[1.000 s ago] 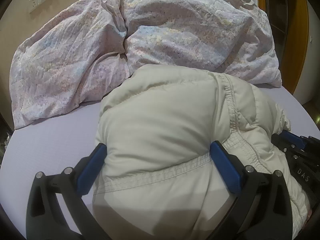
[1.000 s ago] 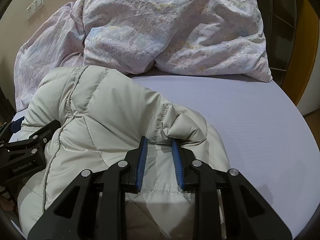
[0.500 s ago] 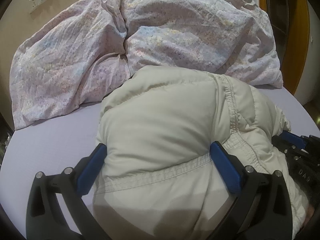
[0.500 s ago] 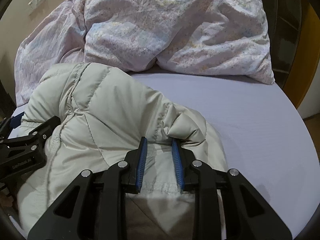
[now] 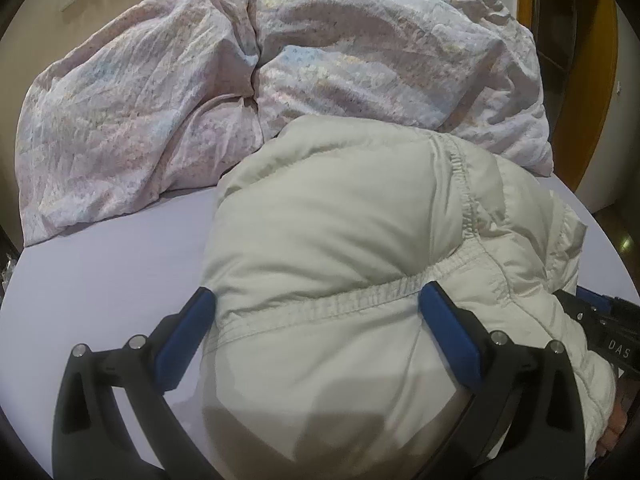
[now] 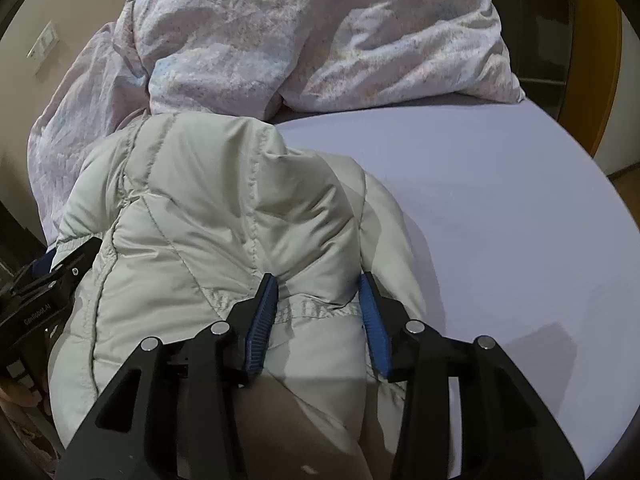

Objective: Fold large clothes
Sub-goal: 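Press both open tools down on the jacket bundle to flatten it, then slide both open tools along the jacket bundle to smooth it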

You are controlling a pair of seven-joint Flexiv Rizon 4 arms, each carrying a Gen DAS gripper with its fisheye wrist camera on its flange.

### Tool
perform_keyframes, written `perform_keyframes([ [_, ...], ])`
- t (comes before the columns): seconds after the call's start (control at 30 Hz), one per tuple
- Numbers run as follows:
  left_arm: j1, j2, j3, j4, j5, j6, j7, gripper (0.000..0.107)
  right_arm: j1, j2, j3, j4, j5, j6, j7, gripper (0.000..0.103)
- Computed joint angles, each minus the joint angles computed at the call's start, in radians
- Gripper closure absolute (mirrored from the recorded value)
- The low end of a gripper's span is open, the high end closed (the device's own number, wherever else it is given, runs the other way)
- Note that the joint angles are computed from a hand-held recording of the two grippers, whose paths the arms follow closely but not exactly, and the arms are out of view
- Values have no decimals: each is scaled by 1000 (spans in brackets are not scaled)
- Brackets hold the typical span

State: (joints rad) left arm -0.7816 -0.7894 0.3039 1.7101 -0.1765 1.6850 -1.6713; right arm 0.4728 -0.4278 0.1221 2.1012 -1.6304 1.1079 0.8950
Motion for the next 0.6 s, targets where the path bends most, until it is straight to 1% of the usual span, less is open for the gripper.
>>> perform_keyframes([
  [0.07, -4, -10, 6, -4, -1, 10, -4, 5, -4, -2, -2, 0, -26, 8, 26, 58],
  [0.17, -33, -29, 40, -10, -16, 22, -13, 5, -11, -10, -1, -5, -42, 9, 37, 58],
  [0.3, -59, -37, 72, -17, -30, 8, -12, 5, -22, -14, 1, -9, -19, 28, 24, 56],
  [0.37, -61, -30, 75, -17, -29, -8, -10, 5, -22, -13, 4, -9, 37, 39, -30, 56],
  [0.43, -42, -5, 54, -12, -17, -44, -4, 6, -12, -1, 16, -6, 171, 38, -145, 55],
  [0.5, 11, 50, -7, 14, -3, -95, -1, 6, -4, 22, 21, 7, 279, 52, -212, 51],
  [0.53, 33, 72, -31, 32, 5, -98, -6, 6, -3, 38, 11, 19, 282, 79, -203, 47],
  [0.57, 75, 101, -75, 62, 16, -82, -3, 6, 0, 56, -6, 34, 255, 105, -167, 42],
  [0.6, 118, 124, -121, 89, 27, -69, 2, 6, 0, 73, -21, 47, 214, 122, -120, 28],
])
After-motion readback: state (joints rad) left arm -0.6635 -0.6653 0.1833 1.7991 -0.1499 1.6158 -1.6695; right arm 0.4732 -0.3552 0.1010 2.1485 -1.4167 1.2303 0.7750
